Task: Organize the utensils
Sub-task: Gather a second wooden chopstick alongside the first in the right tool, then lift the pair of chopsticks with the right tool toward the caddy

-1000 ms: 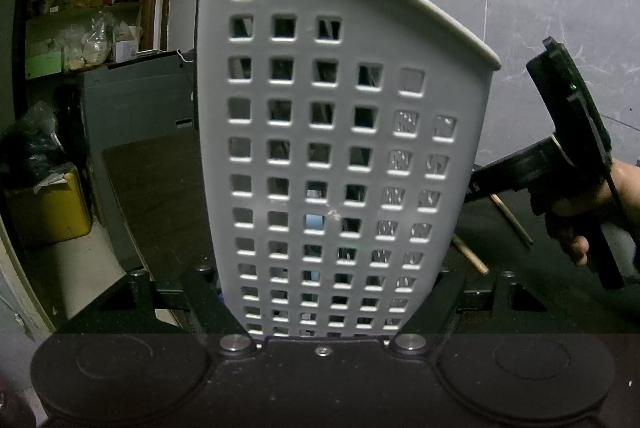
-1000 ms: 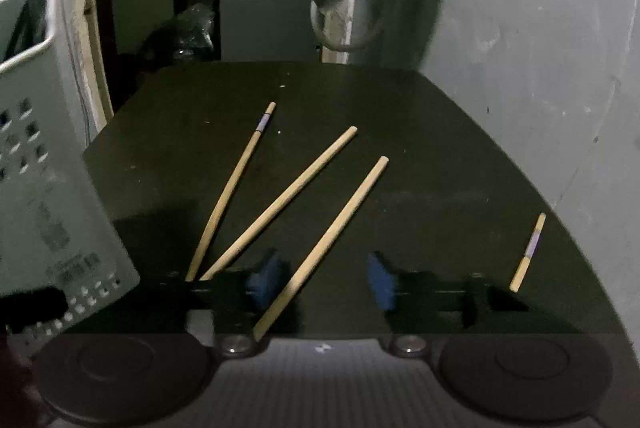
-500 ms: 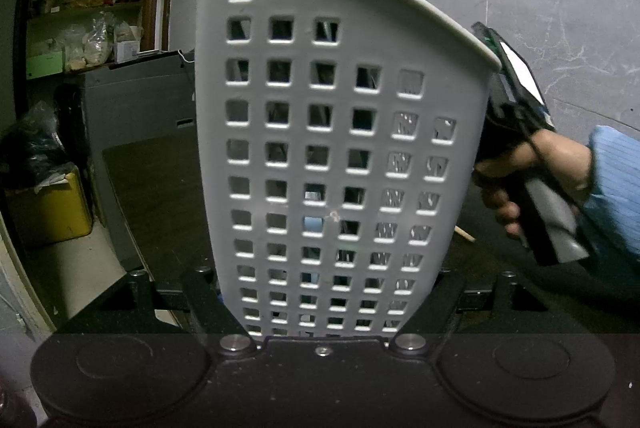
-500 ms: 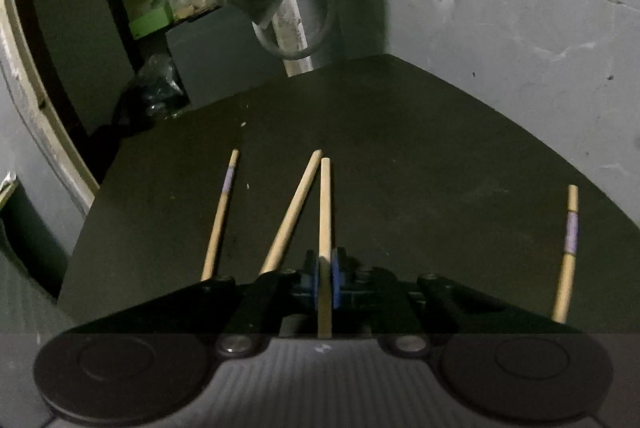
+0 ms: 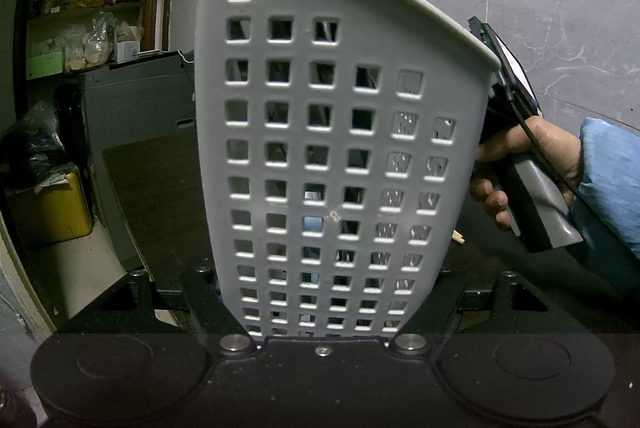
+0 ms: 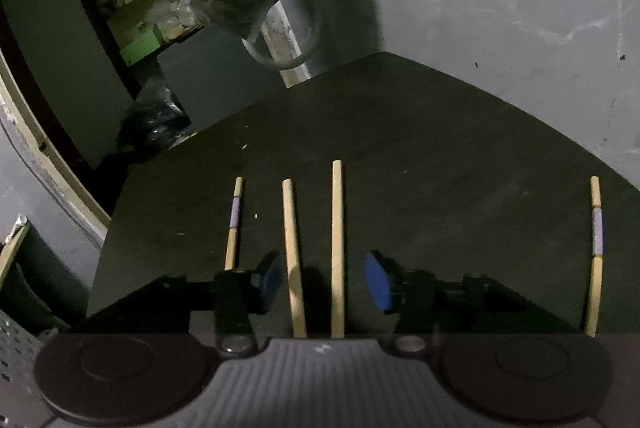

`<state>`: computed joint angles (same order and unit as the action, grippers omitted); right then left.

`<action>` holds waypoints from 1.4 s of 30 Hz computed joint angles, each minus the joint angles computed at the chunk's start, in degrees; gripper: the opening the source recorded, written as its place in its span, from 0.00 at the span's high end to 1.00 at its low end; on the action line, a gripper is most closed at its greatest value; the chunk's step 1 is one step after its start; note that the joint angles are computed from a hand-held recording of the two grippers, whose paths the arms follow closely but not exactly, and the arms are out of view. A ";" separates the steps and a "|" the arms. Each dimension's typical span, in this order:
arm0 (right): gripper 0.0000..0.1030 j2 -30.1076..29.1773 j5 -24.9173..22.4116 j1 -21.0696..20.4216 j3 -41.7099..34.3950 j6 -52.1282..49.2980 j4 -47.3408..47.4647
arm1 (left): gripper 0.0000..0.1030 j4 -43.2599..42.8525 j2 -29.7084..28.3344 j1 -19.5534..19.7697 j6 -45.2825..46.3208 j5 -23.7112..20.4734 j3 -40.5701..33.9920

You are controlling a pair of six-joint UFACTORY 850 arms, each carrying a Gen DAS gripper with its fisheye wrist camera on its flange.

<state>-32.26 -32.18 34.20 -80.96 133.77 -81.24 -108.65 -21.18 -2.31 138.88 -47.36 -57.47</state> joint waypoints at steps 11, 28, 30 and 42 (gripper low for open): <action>0.84 -4.26 -9.06 3.19 -6.14 -23.55 9.10 | 0.26 -0.10 0.38 -0.14 -0.05 0.23 0.25; 0.85 10.41 -5.66 12.07 11.85 -24.07 15.06 | 0.27 -0.57 0.60 -0.21 0.25 0.31 0.51; 0.85 10.61 -5.97 12.51 11.84 -25.40 16.13 | 0.27 -0.57 0.60 -0.21 0.25 0.31 0.51; 0.54 9.18 -2.26 9.65 9.55 -28.39 16.37 | 0.27 -0.68 0.64 -0.24 0.34 0.37 0.58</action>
<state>-23.08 -34.44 43.84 -71.41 105.38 -64.86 -109.34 -20.55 -2.55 139.22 -47.00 -56.89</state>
